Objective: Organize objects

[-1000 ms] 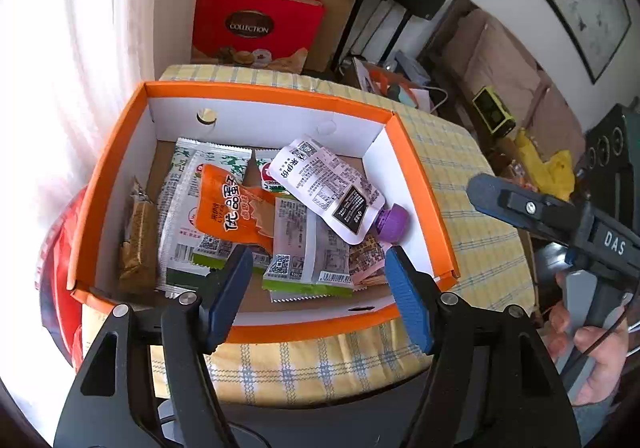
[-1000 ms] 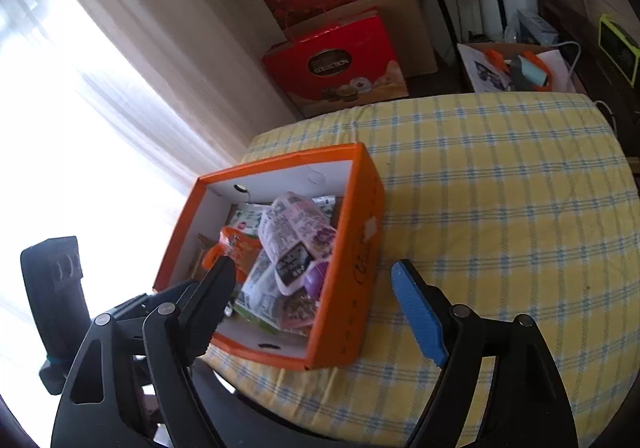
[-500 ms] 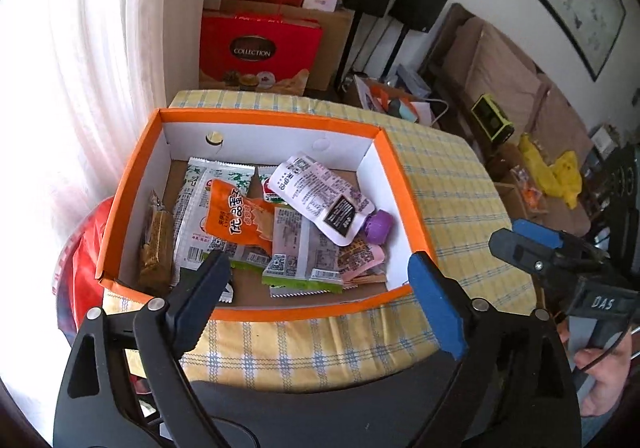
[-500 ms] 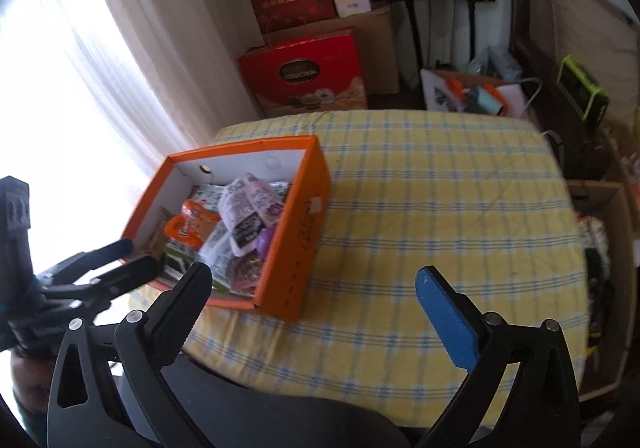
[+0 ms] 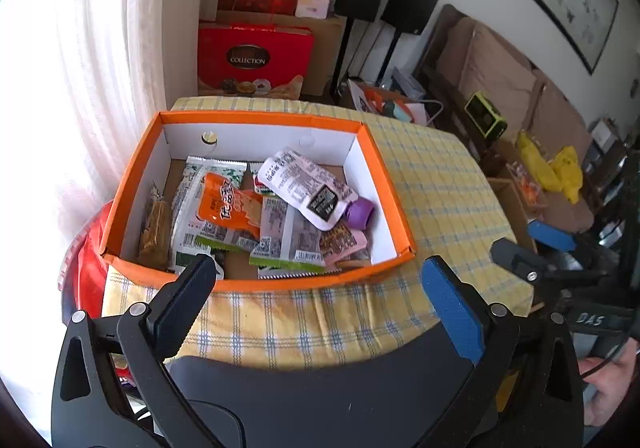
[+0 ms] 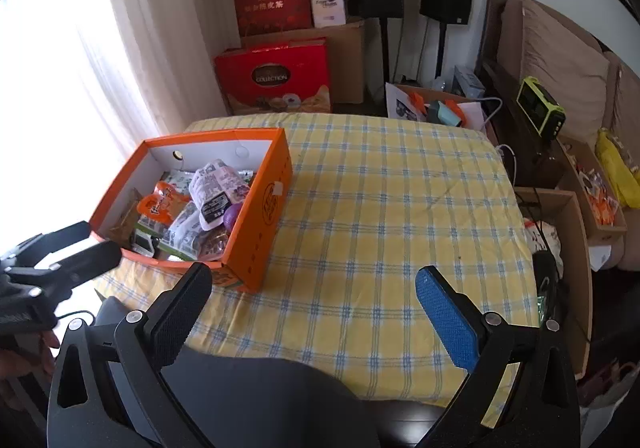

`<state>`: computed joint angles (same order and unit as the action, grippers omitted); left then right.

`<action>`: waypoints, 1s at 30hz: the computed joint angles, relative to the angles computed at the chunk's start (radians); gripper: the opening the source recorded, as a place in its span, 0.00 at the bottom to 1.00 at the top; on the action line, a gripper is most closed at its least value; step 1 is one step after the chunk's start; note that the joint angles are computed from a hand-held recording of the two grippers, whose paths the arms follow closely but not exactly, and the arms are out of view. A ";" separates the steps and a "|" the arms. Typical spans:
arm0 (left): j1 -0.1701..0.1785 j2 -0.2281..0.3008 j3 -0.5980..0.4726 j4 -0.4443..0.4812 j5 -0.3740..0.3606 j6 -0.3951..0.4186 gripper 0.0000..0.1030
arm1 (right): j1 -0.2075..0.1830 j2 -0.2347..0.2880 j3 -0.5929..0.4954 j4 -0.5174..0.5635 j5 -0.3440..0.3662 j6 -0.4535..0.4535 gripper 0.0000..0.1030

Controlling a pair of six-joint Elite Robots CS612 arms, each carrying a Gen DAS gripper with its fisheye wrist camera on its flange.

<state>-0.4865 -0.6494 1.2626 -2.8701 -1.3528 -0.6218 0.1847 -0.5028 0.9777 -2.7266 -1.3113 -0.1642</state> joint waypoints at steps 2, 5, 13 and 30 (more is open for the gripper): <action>-0.005 -0.002 0.004 0.008 0.017 -0.001 1.00 | 0.001 -0.011 0.026 -0.040 -0.016 0.009 1.00; -0.015 -0.008 0.015 0.006 0.059 -0.001 1.00 | 0.003 -0.027 0.061 -0.092 -0.037 0.014 1.00; -0.043 -0.034 0.055 0.012 0.146 0.019 1.00 | -0.003 -0.064 0.139 -0.169 -0.029 0.049 1.00; -0.067 -0.062 0.090 0.011 0.178 0.025 1.00 | -0.008 -0.114 0.248 -0.266 -0.087 0.057 1.00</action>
